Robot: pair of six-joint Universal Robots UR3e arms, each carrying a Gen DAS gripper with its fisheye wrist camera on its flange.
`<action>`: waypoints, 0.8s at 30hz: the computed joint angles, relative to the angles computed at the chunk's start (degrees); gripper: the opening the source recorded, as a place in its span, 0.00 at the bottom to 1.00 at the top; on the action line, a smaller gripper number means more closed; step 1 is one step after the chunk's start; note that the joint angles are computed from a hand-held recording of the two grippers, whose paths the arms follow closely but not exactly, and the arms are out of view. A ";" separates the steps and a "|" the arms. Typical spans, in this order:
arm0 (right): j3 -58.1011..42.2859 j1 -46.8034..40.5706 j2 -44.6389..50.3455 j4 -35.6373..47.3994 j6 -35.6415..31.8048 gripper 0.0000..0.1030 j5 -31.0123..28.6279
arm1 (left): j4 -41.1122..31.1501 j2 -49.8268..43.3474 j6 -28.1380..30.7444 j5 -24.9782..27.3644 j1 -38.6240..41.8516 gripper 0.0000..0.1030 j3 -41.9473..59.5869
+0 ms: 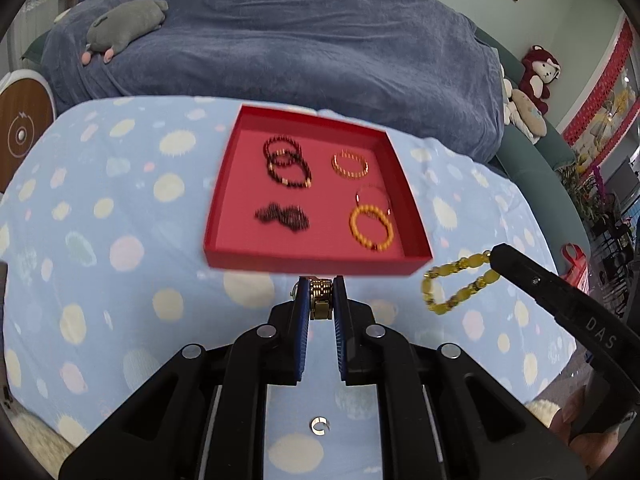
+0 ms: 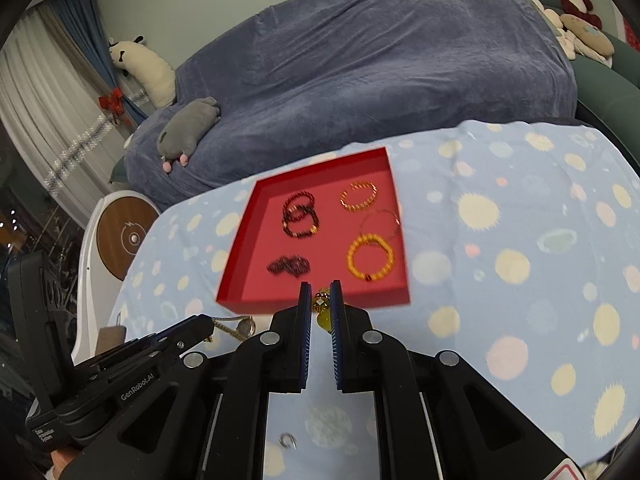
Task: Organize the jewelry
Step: 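Carry the watch and yellow bracelet into the red box and open both tools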
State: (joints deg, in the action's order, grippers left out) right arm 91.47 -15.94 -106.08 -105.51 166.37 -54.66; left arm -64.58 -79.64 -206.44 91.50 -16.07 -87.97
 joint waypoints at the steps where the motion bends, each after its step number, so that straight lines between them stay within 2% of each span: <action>1: -1.84 1.45 2.61 -1.43 1.41 0.08 -0.21 | 0.00 -0.70 0.65 -0.38 0.82 0.11 1.02; 11: -17.57 12.43 22.66 -9.89 9.93 0.08 -4.86 | 1.56 -12.27 6.30 -2.14 7.43 0.11 11.72; 24: -39.00 18.74 45.94 -8.88 14.24 0.08 -8.50 | 4.01 -25.19 9.63 -4.42 11.59 0.11 18.04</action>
